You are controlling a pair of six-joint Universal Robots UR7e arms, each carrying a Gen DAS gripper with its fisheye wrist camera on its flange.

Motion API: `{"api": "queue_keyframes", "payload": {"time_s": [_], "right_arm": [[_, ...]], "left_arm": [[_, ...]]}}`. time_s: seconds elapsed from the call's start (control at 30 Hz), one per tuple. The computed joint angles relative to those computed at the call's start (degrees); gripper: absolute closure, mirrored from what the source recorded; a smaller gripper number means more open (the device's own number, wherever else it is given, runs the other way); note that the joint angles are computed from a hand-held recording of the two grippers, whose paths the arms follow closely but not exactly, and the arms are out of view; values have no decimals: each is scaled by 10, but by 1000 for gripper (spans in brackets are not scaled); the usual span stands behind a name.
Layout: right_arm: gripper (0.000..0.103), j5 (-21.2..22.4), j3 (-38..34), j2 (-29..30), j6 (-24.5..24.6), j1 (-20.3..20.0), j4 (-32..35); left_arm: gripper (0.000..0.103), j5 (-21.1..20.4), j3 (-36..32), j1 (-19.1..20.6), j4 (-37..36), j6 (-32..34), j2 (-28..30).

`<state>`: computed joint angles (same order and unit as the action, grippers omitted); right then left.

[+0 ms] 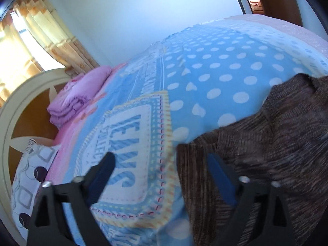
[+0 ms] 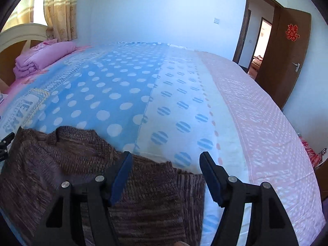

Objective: Fold small clothes

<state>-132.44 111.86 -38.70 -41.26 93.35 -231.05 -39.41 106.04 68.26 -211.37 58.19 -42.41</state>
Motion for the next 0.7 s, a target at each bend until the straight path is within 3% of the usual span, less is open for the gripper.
{"api": "queue_keyframes", "payload": {"time_s": [0.1, 0.17, 0.23, 0.33, 0.4, 0.43, 0.47, 0.5, 0.57, 0.7], "right_arm": [[35, 39, 51, -28, 36, -26, 12], [35, 66, 67, -46, 67, -39, 49], [36, 67, 70, -50, 69, -47, 63], [52, 80, 65, -55, 77, -55, 99], [54, 79, 50, -49, 77, -55, 121], [60, 76, 44, -45, 72, -54, 129], [69, 63, 33, -32, 53, -49, 121], [96, 49, 24, -20, 34, -44, 103], [100, 40, 14, -13, 22, -40, 103], [100, 39, 11, -12, 8, -37, 54]], "left_arm": [[6, 5, 6, 10, -1, -3, -2], [6, -16, 28, 17, 34, -51, -25], [7, -47, 57, 15, 39, -85, -44], [15, -74, 74, 10, 45, -96, -48], [26, -79, 69, 6, 60, -94, -40], [29, -76, 61, 5, 67, -89, -32], [39, -70, 52, 5, 86, -96, -25], [61, -67, 40, 7, 115, -111, -20], [101, -71, 28, 14, 182, -147, -23], [102, -67, 29, 14, 113, -133, -14]]}}
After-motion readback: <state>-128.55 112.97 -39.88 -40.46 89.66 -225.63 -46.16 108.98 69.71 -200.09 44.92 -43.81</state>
